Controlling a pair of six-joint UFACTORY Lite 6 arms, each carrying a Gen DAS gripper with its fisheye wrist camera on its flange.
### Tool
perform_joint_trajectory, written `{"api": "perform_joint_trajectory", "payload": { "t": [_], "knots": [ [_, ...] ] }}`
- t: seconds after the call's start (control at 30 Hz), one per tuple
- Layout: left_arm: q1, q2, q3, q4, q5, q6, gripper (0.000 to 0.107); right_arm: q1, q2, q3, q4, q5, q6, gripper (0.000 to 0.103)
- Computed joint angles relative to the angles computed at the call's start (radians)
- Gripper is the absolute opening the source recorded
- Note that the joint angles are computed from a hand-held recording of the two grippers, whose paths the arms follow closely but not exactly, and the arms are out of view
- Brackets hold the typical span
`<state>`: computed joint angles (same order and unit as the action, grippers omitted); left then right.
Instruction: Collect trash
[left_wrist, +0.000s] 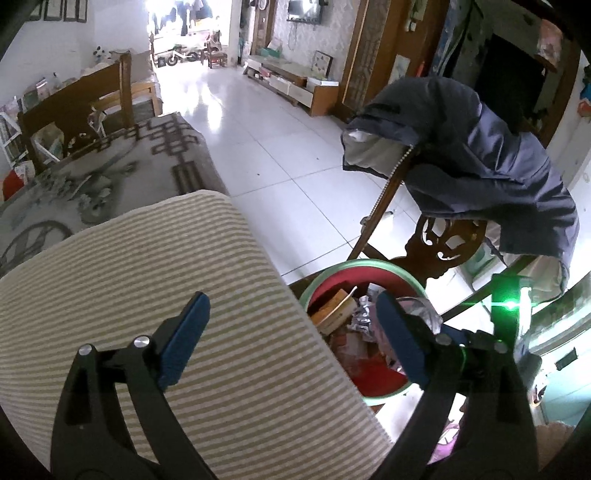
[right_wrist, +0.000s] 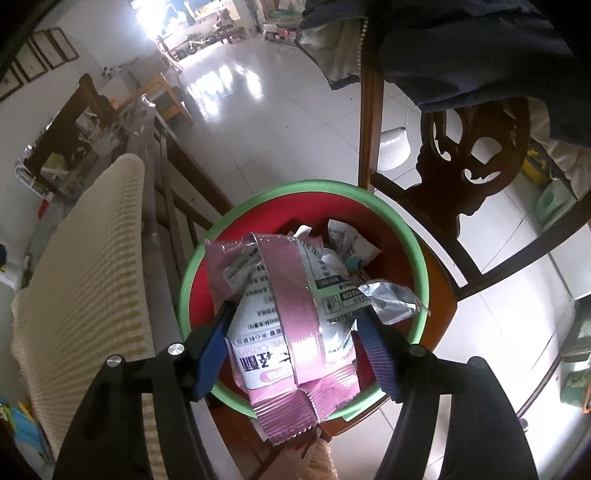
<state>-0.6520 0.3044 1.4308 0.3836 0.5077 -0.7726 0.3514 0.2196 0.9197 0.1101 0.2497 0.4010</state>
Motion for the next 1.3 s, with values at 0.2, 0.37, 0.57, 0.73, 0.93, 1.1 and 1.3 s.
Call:
{"api": "perform_joint_trajectory", "payload": {
  "t": [0.2, 0.37, 0.57, 0.73, 0.93, 1.1, 1.3],
  "knots": [
    [0.045, -0.107, -0.132, -0.037, -0.04, 0.054, 0.089, 0.068, 0.039, 0.021, -0.257, 0.022, 0.308, 0.084],
    [0.107, -0.208, -0.253, -0.123, -0.077, 0.173, 0.09, 0.124, 0.075, 0.047, -0.406, 0.064, 0.515, 0.086],
    [0.21, -0.367, -0.4, -0.254, -0.108, 0.372, 0.09, 0.278, -0.032, 0.054, -0.69, 0.163, 0.93, 0.086],
    [0.35, -0.581, -0.529, -0.379, -0.138, 0.573, 0.097, 0.523, -0.128, 0.148, -1.043, 0.354, 1.357, 0.096],
    [0.625, -0.844, -0.615, -0.718, -0.114, 0.999, 0.097, 0.822, -0.051, 0.407, -1.336, 0.721, 1.644, 0.096],
    [0.911, -0.98, -0.648, -1.059, -0.035, 1.42, 0.097, 0.959, 0.17, 0.729, -1.424, 1.038, 1.655, 0.096],
    [1.217, -1.057, -0.668, -1.279, 0.122, 1.753, 0.098, 1.028, 0.395, 1.01, -1.384, 1.117, 1.559, 0.096]
  ]
}}
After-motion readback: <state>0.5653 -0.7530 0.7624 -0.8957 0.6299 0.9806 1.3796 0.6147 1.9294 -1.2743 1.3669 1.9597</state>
